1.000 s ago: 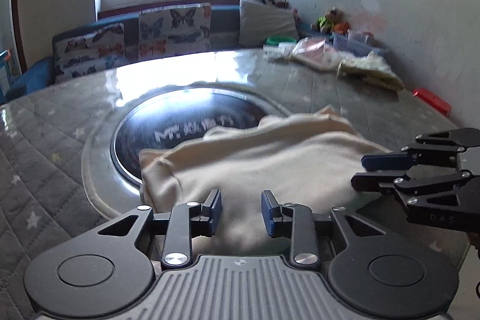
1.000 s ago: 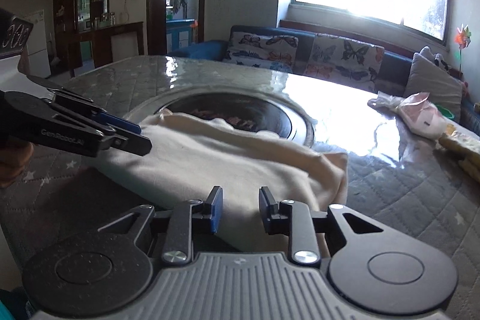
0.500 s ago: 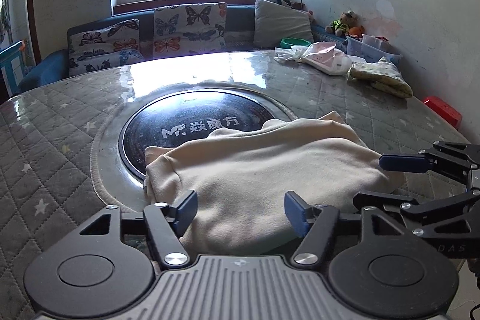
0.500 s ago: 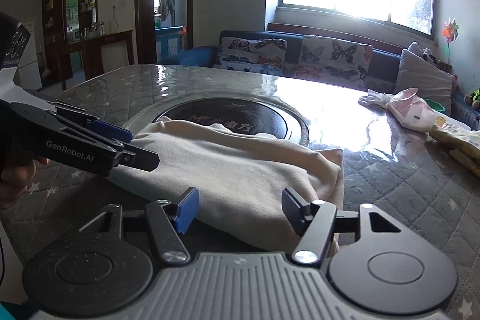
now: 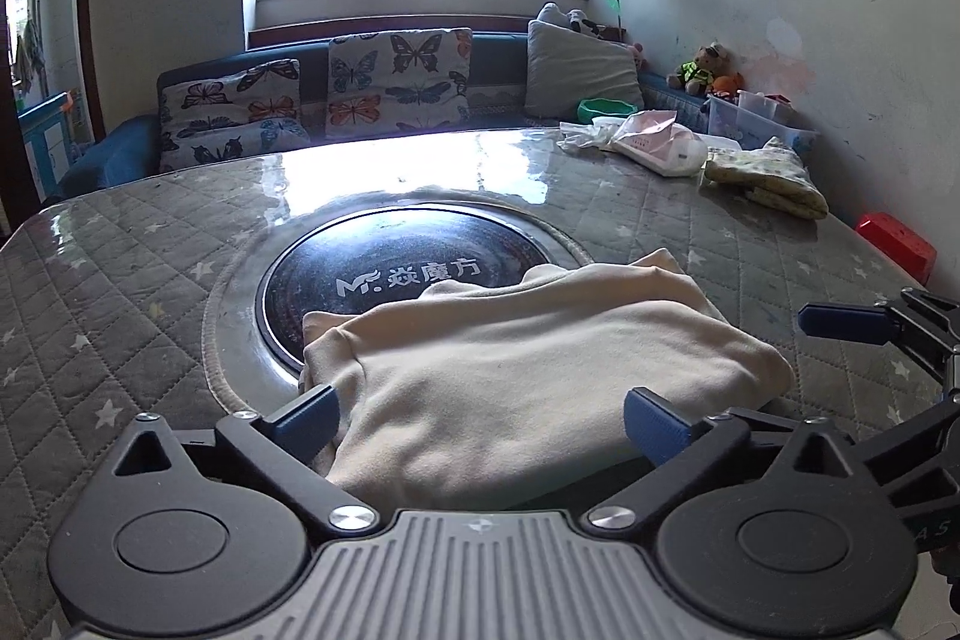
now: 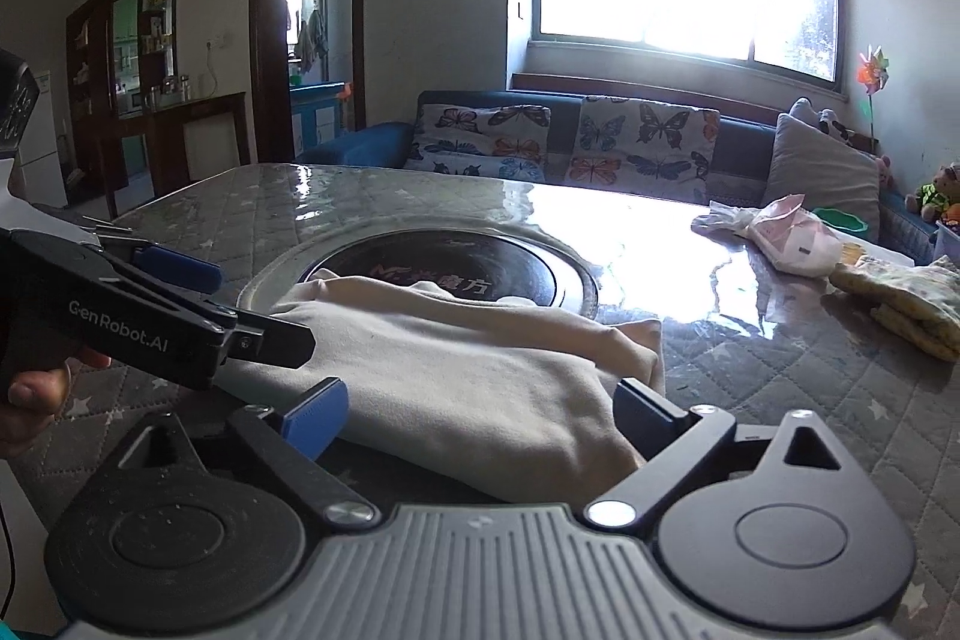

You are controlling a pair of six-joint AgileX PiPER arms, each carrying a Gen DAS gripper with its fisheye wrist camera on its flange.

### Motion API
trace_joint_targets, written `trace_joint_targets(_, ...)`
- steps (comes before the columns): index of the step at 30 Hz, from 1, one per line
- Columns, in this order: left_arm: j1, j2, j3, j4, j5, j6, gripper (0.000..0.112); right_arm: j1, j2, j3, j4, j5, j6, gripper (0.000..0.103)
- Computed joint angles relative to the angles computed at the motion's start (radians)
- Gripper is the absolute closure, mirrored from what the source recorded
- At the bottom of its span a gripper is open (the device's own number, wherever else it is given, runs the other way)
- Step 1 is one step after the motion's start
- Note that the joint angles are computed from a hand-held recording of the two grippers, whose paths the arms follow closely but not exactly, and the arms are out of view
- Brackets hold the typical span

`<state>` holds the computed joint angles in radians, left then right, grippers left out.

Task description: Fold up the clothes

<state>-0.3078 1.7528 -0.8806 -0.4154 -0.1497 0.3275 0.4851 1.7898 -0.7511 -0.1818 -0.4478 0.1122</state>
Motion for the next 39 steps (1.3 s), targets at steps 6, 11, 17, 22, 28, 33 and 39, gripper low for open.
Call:
trace_joint_targets(6,-0.029,-0.011,0.008,-0.309,0.003,0.279,0.009,0.004,-0.016,0.021,0.065,-0.003,-0.025,0.000)
trace_joint_targets(11,-0.050,-0.027,0.020,-0.491,-0.007,0.434,0.009,0.012,-0.034,0.045,0.117,-0.007,-0.053,0.000)
trace_joint_targets(17,-0.086,-0.046,0.034,-0.710,-0.037,0.623,0.009,0.032,-0.054,0.077,0.194,-0.014,-0.109,0.000)
trace_joint_targets(22,-0.115,-0.063,0.049,-0.839,-0.069,0.732,0.009,0.046,-0.074,0.108,0.214,-0.033,-0.118,0.000)
trace_joint_targets(28,-0.152,-0.083,0.075,-0.913,-0.114,0.788,0.009,0.065,-0.099,0.148,0.259,-0.066,-0.148,0.000)
trace_joint_targets(33,-0.173,-0.100,0.098,-0.959,-0.145,0.811,0.009,0.077,-0.116,0.177,0.296,-0.088,-0.176,0.000)
trace_joint_targets(39,-0.192,-0.113,0.115,-0.992,-0.164,0.825,0.009,0.074,-0.124,0.198,0.286,-0.112,-0.162,0.000)
